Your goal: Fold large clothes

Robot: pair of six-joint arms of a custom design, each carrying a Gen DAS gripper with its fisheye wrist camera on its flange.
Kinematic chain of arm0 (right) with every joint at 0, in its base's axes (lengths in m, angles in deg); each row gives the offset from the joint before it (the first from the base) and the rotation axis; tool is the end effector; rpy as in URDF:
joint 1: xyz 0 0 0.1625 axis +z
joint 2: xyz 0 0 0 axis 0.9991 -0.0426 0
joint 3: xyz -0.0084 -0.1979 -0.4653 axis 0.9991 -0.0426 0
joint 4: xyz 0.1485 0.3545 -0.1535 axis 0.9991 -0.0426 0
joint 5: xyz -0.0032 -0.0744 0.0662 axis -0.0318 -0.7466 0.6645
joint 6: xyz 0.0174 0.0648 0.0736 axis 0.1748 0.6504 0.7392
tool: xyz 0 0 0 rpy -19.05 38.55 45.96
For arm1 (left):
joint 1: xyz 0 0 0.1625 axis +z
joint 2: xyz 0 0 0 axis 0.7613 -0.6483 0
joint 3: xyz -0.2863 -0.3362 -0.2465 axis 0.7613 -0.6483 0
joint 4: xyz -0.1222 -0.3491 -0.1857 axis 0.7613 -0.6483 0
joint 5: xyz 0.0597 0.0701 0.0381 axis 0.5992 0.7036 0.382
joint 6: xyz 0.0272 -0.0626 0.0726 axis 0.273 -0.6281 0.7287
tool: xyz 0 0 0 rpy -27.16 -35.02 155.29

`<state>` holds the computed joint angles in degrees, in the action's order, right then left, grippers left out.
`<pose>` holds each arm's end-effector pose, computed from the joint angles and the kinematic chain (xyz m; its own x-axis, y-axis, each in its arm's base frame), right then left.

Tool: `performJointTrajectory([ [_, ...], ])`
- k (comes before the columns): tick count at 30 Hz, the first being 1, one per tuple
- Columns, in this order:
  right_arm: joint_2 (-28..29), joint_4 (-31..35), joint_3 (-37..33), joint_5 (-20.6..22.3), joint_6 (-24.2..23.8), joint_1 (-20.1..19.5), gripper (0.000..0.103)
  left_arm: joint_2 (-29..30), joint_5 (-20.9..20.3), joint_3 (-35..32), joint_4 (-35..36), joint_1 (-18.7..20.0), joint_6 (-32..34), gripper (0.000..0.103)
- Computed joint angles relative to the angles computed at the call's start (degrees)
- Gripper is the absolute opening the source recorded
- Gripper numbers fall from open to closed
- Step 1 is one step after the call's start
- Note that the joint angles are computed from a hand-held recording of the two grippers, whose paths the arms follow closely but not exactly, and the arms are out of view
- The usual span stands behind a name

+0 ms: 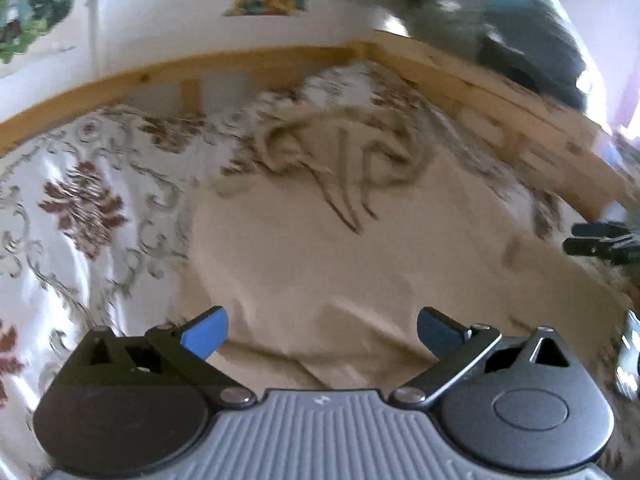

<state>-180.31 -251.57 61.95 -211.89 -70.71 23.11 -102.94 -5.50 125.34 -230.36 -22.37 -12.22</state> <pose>0.1446 -0.1882 0.4132 -0.8244 0.0760 0.5609 -0.4055 0.6119 -0.6791 -0.3564 -0.3933 0.2707 -0.6202 0.6054 -0.4988 0.7650 0.6075 -0.2139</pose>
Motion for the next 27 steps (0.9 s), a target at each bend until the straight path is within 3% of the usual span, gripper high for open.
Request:
performJointTrajectory([
  [3,3.73,0.77,-6.33,7.10,3.21,-8.44,0.102,4.86,2.60,-6.12,1.80,3.71,-1.18,0.102],
  [6,9.24,1.46,-14.67,11.13,7.89,-13.63,0.102,11.12,5.41,-13.80,1.30,7.78,-0.78,0.102],
  [9,15.09,-0.24,-21.75,14.11,7.37,-17.76,0.102,18.61,8.26,-22.17,-3.02,11.50,-4.51,0.102],
  [11,18.86,-3.61,-25.26,15.34,5.82,-19.89,0.101,23.51,6.93,-28.42,-5.95,14.19,-7.16,0.102],
  [15,24.32,-9.24,-30.31,26.86,6.57,-26.91,0.101,33.31,5.72,-41.14,-7.12,17.74,-7.03,0.102],
  [18,29.64,-11.85,-34.78,27.83,6.70,-29.59,0.094,39.38,5.34,-48.47,-5.93,19.41,-6.17,0.102],
  [20,32.35,-11.82,-37.21,29.86,8.87,-31.87,0.084,42.28,4.20,-51.95,-4.90,20.47,-5.04,0.102],
  [23,35.80,-12.50,-39.82,31.63,11.54,-34.25,0.070,44.74,-0.65,-54.38,-5.94,22.48,-4.13,0.102],
  [27,38.73,-15.17,-40.59,32.45,9.98,-35.26,0.063,47.69,-5.27,-58.45,-3.22,24.26,-2.70,0.102],
])
